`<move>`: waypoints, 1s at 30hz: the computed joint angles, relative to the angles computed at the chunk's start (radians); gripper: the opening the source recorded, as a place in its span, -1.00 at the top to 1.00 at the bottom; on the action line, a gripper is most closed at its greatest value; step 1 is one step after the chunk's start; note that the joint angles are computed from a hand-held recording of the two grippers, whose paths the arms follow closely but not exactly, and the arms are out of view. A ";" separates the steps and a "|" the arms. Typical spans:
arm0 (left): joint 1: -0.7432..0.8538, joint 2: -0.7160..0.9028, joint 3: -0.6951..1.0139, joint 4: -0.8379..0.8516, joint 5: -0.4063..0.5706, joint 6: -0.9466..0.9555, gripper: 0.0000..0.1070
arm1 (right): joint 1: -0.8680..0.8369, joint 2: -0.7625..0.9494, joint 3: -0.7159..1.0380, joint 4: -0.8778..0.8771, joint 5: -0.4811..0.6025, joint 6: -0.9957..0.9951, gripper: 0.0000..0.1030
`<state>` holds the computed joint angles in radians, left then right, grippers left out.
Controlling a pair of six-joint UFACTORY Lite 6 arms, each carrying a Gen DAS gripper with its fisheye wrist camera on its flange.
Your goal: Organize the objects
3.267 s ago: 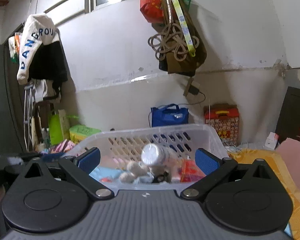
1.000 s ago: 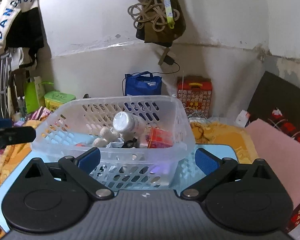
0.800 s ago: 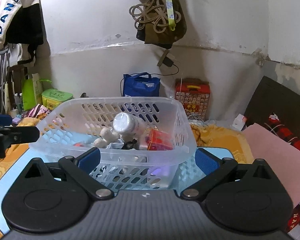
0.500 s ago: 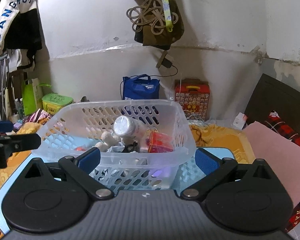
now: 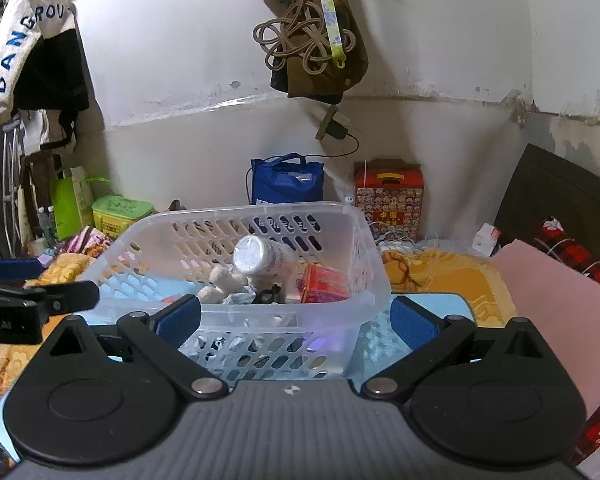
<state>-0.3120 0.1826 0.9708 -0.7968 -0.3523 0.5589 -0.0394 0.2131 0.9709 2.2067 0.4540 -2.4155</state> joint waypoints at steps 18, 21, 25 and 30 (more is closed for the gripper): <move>-0.051 0.026 -0.002 -0.087 -0.076 0.086 -0.88 | -0.029 -0.012 -0.028 -0.023 0.029 -0.003 -1.00; -0.067 0.030 0.006 -0.152 -0.107 0.148 -0.88 | -0.034 -0.013 -0.029 -0.044 0.037 0.012 -1.00; -0.065 0.039 0.015 -0.148 -0.108 0.151 -0.88 | -0.035 -0.021 -0.042 -0.025 0.044 -0.025 -1.00; -0.055 0.039 0.009 -0.075 -0.101 0.080 -0.88 | -0.026 -0.029 -0.052 0.015 0.037 -0.078 -1.00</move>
<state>-0.3673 0.2214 0.9798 -0.8722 -0.4531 0.6388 -0.0649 0.1837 0.9188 2.2221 0.4909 -2.4936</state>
